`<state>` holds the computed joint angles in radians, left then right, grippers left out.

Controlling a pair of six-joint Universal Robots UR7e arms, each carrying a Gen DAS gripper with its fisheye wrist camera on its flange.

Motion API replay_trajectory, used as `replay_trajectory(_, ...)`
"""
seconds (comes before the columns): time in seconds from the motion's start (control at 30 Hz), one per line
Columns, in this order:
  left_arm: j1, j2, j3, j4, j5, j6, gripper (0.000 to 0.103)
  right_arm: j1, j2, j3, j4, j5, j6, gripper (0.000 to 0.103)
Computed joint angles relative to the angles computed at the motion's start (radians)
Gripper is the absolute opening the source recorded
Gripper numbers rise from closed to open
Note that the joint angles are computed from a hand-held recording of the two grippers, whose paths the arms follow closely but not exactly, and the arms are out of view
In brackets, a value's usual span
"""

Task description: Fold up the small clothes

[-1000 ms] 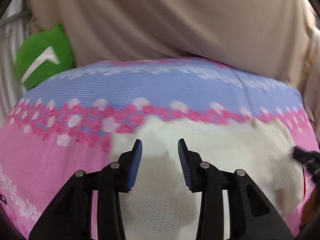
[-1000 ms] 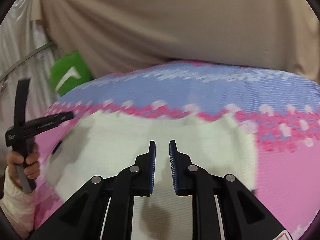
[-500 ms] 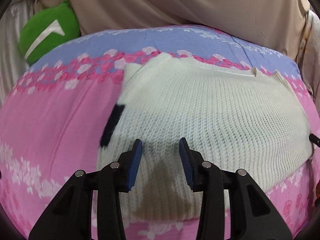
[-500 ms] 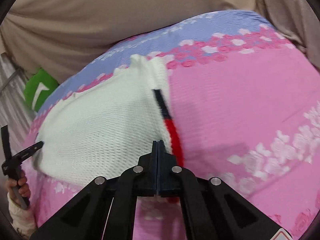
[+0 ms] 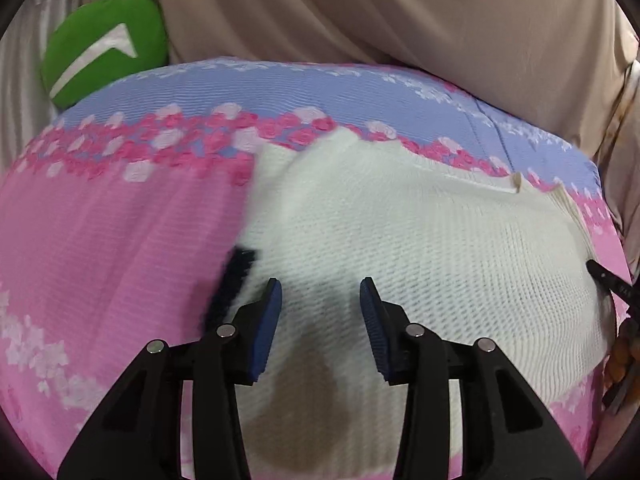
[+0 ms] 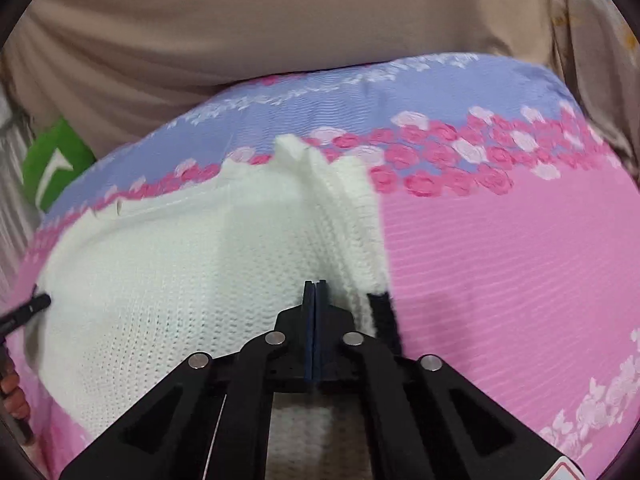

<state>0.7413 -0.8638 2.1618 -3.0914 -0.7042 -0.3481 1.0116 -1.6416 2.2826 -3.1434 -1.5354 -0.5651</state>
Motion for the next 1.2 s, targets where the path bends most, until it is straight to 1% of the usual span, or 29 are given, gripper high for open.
replay_trajectory(0.03,-0.006,-0.023,0.024,-0.005,0.017,-0.003,0.039,-0.015,-0.03,0.004,0.011,0.009,0.012,0.0)
replay_trajectory(0.07,-0.015,-0.045,0.047,-0.003,0.043,-0.016,0.039,-0.004,-0.052,0.019,-0.019,-0.025,0.012,0.004)
replay_trajectory(0.1,-0.025,-0.066,0.07,0.006,0.083,-0.039,0.04,0.025,-0.054,0.042,-0.092,-0.081,0.007,0.016)
replay_trajectory(0.13,-0.031,-0.083,0.089,0.012,0.109,-0.058,0.04,0.052,-0.058,0.061,-0.125,-0.095,-0.004,0.016)
replay_trajectory(0.17,-0.034,-0.1,0.106,0.02,0.122,-0.079,0.04,0.063,-0.069,0.076,-0.116,-0.067,-0.016,0.016)
replay_trajectory(0.2,-0.031,-0.12,0.122,0.033,0.116,-0.109,0.04,0.085,-0.085,0.089,-0.076,-0.035,-0.03,0.016)
replay_trajectory(0.23,-0.026,-0.135,0.133,0.035,0.102,-0.127,0.04,0.119,-0.087,0.1,-0.055,-0.026,-0.045,0.016)
replay_trajectory(0.27,-0.021,-0.147,0.143,0.035,0.083,-0.141,0.04,0.158,-0.072,0.103,-0.046,-0.036,-0.061,0.016)
replay_trajectory(0.33,-0.02,-0.157,0.156,0.035,0.059,-0.164,0.04,0.254,-0.01,0.089,-0.015,-0.07,-0.085,0.016)
replay_trajectory(0.43,-0.036,-0.149,0.169,0.028,0.065,-0.181,0.04,0.368,0.13,0.051,-0.009,-0.135,-0.109,0.016)
replay_trajectory(0.5,-0.037,-0.143,0.171,0.026,0.053,-0.178,0.041,0.416,0.229,-0.003,0.014,-0.175,-0.104,0.016)
replay_trajectory(0.53,-0.032,-0.139,0.169,0.027,0.044,-0.175,0.041,0.423,0.262,-0.023,0.029,-0.186,-0.094,0.016)
replay_trajectory(0.57,-0.026,-0.133,0.165,0.027,0.038,-0.172,0.041,0.439,0.317,-0.059,0.033,-0.223,-0.078,0.015)
replay_trajectory(0.63,-0.015,-0.128,0.16,0.039,0.031,-0.173,0.041,0.453,0.408,-0.111,0.001,-0.29,-0.068,0.014)
replay_trajectory(0.67,-0.01,-0.124,0.157,0.035,0.026,-0.167,0.041,0.451,0.434,-0.12,-0.037,-0.281,-0.079,0.01)
replay_trajectory(0.7,-0.007,-0.122,0.157,0.034,0.023,-0.166,0.041,0.454,0.442,-0.134,-0.039,-0.279,-0.066,0.008)
replay_trajectory(0.77,-0.005,-0.121,0.155,0.028,0.016,-0.159,0.042,0.467,0.418,-0.151,0.02,-0.276,0.011,0.007)
replay_trajectory(0.8,-0.004,-0.122,0.154,0.029,0.014,-0.158,0.042,0.467,0.401,-0.142,0.019,-0.261,0.006,0.009)
replay_trajectory(0.87,-0.004,-0.13,0.157,0.017,-0.001,-0.153,0.042,0.477,0.376,-0.111,-0.016,-0.261,-0.027,0.01)
replay_trajectory(0.9,-0.005,-0.133,0.158,0.014,-0.007,-0.15,0.043,0.476,0.364,-0.097,-0.016,-0.257,-0.031,0.01)
replay_trajectory(0.97,-0.007,-0.135,0.16,-0.005,-0.028,-0.14,0.047,0.465,0.344,-0.08,0.018,-0.251,-0.037,0.01)
replay_trajectory(1.03,0.002,-0.123,0.149,-0.039,-0.061,-0.111,0.069,0.45,0.367,-0.072,0.001,-0.285,-0.047,0.011)
replay_trajectory(1.1,0.022,-0.096,0.116,-0.035,-0.075,-0.098,0.071,0.421,0.365,-0.05,-0.036,-0.236,-0.056,0.01)
replay_trajectory(1.17,0.05,-0.074,0.08,-0.023,-0.108,-0.093,0.071,0.42,0.334,-0.035,-0.012,-0.225,-0.036,0.011)
replay_trajectory(1.2,0.07,-0.067,0.062,-0.017,-0.144,-0.094,0.071,0.416,0.307,-0.019,0.004,-0.206,-0.034,0.012)
